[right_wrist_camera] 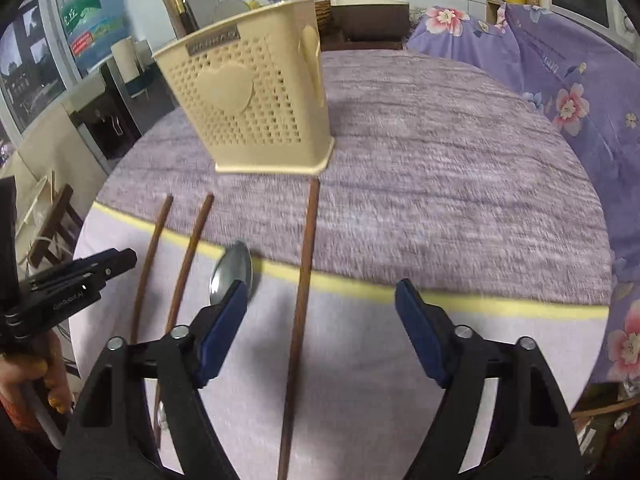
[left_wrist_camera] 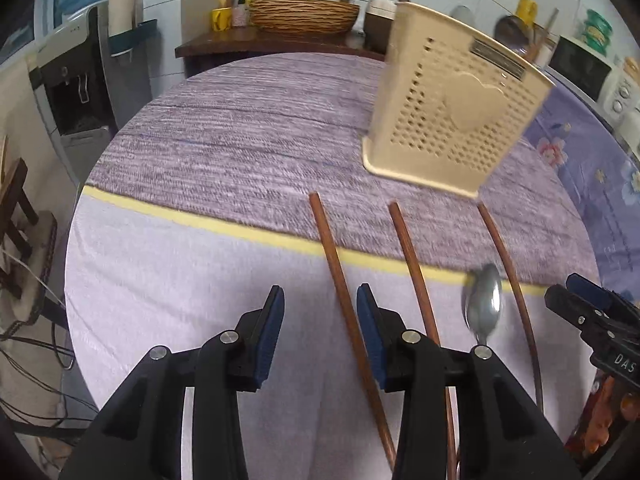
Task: Organize utensils
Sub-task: 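Grasp a brown chopstick with the left tool while the right tool grasps another, then lift both brown chopsticks and carry them over the holder with both tools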
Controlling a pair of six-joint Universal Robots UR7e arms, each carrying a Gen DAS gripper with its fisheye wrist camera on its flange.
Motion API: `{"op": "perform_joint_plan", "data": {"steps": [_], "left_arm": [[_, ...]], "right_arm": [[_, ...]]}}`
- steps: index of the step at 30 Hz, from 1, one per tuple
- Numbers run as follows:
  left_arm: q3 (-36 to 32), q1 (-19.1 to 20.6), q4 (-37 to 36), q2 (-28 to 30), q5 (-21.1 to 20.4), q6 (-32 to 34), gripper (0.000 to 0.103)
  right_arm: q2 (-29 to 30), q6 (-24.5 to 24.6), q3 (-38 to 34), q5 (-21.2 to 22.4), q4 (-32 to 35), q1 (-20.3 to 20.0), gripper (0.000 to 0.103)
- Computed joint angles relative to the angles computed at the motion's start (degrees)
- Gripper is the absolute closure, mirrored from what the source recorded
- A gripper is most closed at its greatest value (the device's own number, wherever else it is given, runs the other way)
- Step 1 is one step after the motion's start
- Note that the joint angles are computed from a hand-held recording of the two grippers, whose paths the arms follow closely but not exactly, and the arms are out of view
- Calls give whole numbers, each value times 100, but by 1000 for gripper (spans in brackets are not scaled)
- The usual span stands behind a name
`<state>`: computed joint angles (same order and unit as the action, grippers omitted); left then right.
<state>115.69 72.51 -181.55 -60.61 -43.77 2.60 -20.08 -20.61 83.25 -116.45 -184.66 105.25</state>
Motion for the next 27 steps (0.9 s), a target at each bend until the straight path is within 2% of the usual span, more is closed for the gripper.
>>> {"op": "perform_joint_plan", "data": {"steps": [5, 7, 12, 14, 19, 21, 27], "left_arm": [[-394, 74, 122, 293, 100, -83, 65], [-486, 88, 99, 413, 178, -120, 66], [-560, 65, -157, 575, 329, 63, 70], [-616, 67, -164, 619, 362, 84, 78], [-786, 74, -68, 713, 411, 104, 92], [-871, 76, -97, 781, 459, 217, 93], [-958, 98, -80, 824, 462, 252, 95]], "right_arm": [[441, -71, -836, -233, 491, 2, 45], [604, -44, -1137, -307, 780, -10, 59], [862, -304, -1518, -536, 912, 36, 68], [937, -362, -1648, -602, 949, 56, 71], [1093, -443, -1920, -700, 1001, 95, 87], [1159, -502, -2045, -685, 1022, 92, 93], [1145, -551, -2063, -473, 961, 25, 94]]}}
